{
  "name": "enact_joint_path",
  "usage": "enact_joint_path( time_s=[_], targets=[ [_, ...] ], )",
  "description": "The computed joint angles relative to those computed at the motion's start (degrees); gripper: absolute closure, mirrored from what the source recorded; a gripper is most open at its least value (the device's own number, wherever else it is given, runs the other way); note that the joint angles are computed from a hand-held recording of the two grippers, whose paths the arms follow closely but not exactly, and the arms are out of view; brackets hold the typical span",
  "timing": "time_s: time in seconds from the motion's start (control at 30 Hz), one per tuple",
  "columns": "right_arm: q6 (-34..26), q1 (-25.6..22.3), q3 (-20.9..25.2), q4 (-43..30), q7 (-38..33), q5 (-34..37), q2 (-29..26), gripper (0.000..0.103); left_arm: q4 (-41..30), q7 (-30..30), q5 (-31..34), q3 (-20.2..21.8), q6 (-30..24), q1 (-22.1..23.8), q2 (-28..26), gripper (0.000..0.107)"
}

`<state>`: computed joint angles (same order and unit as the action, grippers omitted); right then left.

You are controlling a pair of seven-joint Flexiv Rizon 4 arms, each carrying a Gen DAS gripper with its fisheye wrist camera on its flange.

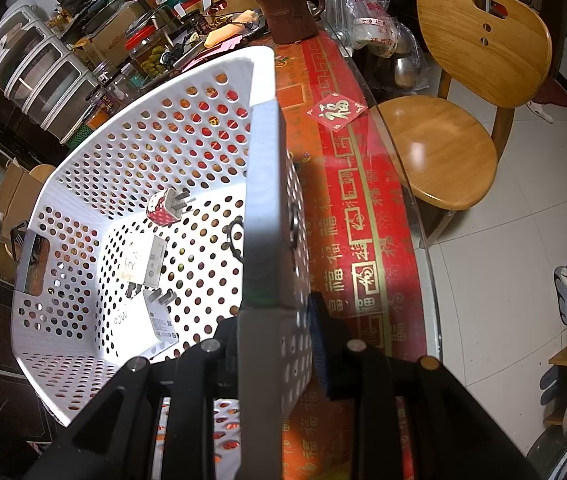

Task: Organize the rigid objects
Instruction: 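Carry the white charger over the basket and lower it inside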

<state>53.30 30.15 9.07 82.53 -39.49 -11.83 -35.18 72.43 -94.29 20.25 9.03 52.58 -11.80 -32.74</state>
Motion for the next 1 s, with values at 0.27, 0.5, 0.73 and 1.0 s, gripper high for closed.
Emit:
enact_joint_path(
  time_s=[0.27,0.5,0.73,1.0],
  targets=[
    [-0.2,0.2,-0.1,0.0,0.1,-0.2,0.0,0.078,-8.1,1.0,5.9,1.5,-9.7,-5.5,-6.7,0.064],
    [0.1,0.0,0.1,0.0,-0.2,0.0,0.0,0.078,-9.3,2.0,6.1,0.5,-11.3,-5.9,-8.4,0.066],
    [0.2,0.0,0.0,0.1,-0.4,0.1,0.1,0.078,-9.7,4.4,2.4,-1.1,-12.0,-4.4,-9.1,0.064],
    [0.4,0.0,0.0,0.3,-0.4,0.1,0.1,0.078,-7.3,4.3,2.5,-0.5,-7.6,-4.9,-7.8,0.019]
  ],
)
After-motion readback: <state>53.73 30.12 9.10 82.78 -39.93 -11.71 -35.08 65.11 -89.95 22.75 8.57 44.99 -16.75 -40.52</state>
